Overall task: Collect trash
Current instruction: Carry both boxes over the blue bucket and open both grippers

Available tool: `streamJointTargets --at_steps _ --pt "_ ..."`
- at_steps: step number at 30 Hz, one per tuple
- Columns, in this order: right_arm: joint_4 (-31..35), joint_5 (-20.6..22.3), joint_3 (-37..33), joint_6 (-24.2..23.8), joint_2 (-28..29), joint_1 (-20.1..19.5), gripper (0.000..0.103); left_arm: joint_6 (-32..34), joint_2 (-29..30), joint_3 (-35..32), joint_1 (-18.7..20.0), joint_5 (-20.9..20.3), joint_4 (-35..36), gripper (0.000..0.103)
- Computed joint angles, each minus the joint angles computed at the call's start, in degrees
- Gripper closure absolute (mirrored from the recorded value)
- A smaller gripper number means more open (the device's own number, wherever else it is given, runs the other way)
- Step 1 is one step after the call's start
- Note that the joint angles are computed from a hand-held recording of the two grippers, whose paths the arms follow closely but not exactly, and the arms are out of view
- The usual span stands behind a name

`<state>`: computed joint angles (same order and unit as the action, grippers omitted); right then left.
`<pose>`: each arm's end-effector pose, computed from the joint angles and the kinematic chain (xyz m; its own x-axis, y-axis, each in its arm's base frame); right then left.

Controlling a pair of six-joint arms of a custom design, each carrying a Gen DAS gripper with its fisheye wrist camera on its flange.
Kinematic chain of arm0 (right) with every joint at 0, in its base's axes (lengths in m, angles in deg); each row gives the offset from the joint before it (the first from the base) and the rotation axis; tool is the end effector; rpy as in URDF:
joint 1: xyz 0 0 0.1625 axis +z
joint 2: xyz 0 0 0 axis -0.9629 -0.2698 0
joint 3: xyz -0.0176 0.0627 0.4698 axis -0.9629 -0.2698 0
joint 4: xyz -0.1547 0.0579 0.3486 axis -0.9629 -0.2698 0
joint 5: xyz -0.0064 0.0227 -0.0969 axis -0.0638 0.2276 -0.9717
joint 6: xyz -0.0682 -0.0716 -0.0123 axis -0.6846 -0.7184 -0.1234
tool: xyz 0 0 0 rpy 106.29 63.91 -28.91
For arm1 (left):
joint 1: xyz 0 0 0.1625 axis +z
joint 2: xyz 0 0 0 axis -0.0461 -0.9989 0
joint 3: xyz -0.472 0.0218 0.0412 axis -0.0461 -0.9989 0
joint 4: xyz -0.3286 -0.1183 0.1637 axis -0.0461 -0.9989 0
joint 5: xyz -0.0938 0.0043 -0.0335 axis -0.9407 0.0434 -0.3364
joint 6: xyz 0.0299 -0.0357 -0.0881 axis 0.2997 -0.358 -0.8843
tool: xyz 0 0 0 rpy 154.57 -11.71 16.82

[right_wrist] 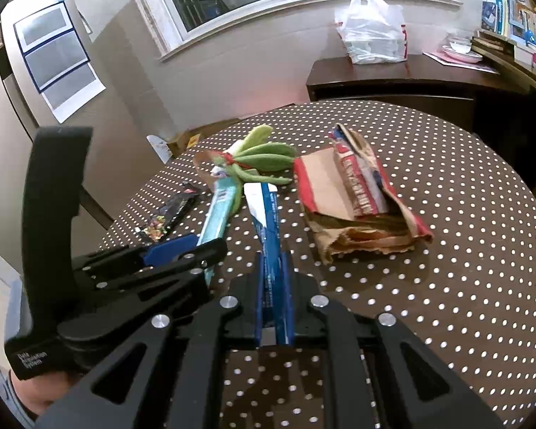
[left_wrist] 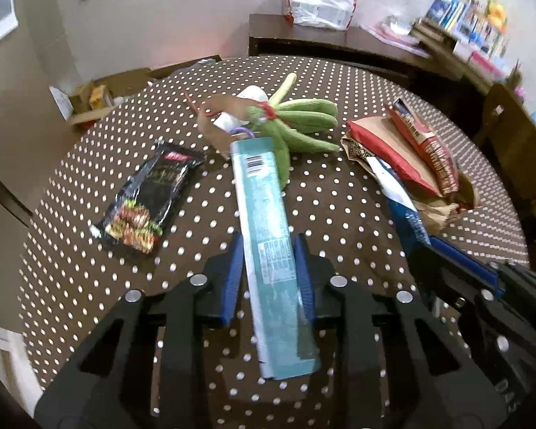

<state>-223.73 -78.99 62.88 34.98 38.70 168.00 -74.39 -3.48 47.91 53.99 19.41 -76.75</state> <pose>0.1495 -0.7950 0.3294 -0.8901 -0.0354 0.4545 -0.3380 0.7202 -0.6059 -0.4262 -0.8479 0.0701 -0.7374 0.3089 -0.6007 0.5506 0.7901 -0.2696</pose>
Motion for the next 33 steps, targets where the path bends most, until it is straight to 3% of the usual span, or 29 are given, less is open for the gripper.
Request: streamJointTargets --at_steps 6,12,23,33 --pt "-0.7 0.6 1.3 0.3 0.4 1.6 0.093 -1.5 -9.7 16.7 1.2 -5.3 -10.4 0.076" --pt "-0.6 1.7 2.0 0.3 1.5 3.9 0.093 -1.2 -17.4 29.0 1.3 -6.4 -19.3 0.076" --pt "2.1 5.1 -0.8 -0.9 6.9 9.6 0.093 -2.3 -30.9 46.1 3.1 -1.6 -30.8 0.076" --pt "9.8 8.9 -10.6 -2.1 16.7 14.5 0.093 -5.1 -40.0 55.4 7.4 3.8 -35.8 0.076"
